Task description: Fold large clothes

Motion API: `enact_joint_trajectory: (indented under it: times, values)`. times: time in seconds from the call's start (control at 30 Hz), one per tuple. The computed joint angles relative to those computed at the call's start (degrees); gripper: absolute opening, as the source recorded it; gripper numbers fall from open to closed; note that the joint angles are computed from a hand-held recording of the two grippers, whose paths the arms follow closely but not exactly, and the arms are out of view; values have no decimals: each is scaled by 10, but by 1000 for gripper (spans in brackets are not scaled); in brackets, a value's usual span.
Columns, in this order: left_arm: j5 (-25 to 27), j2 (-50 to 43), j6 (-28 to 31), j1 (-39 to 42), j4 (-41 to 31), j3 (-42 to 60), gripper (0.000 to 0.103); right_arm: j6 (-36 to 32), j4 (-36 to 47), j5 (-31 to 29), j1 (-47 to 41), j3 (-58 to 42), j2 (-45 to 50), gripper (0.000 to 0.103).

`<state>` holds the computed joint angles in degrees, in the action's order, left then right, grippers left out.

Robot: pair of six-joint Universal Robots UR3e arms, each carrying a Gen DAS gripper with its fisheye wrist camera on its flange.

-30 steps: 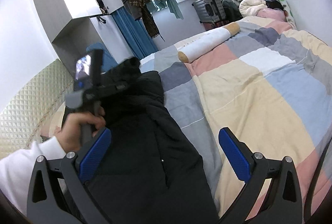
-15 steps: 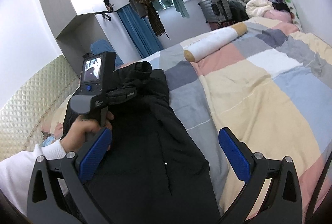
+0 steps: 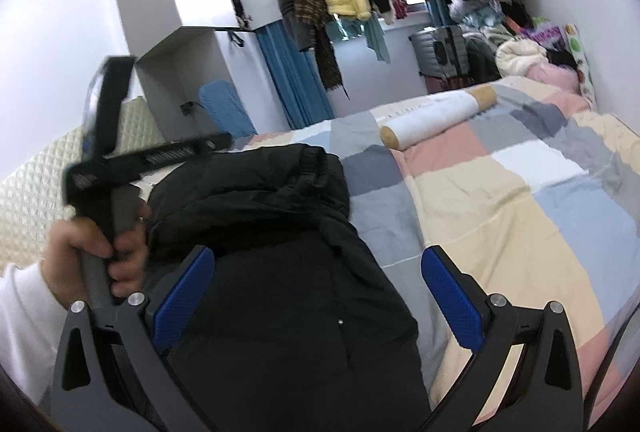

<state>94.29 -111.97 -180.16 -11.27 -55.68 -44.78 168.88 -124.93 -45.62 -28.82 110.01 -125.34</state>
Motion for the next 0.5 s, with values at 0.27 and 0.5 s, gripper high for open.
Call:
enact_joint_trajectory:
  times: [0.27, 0.5]
  values:
    - [-116, 246, -15, 130, 15, -237, 85, -21, 36, 3, 17, -14, -30, 103]
    - [-265, 448, 32, 316, 8, -420, 85, 2, 33, -16, 64, -36, -32, 103]
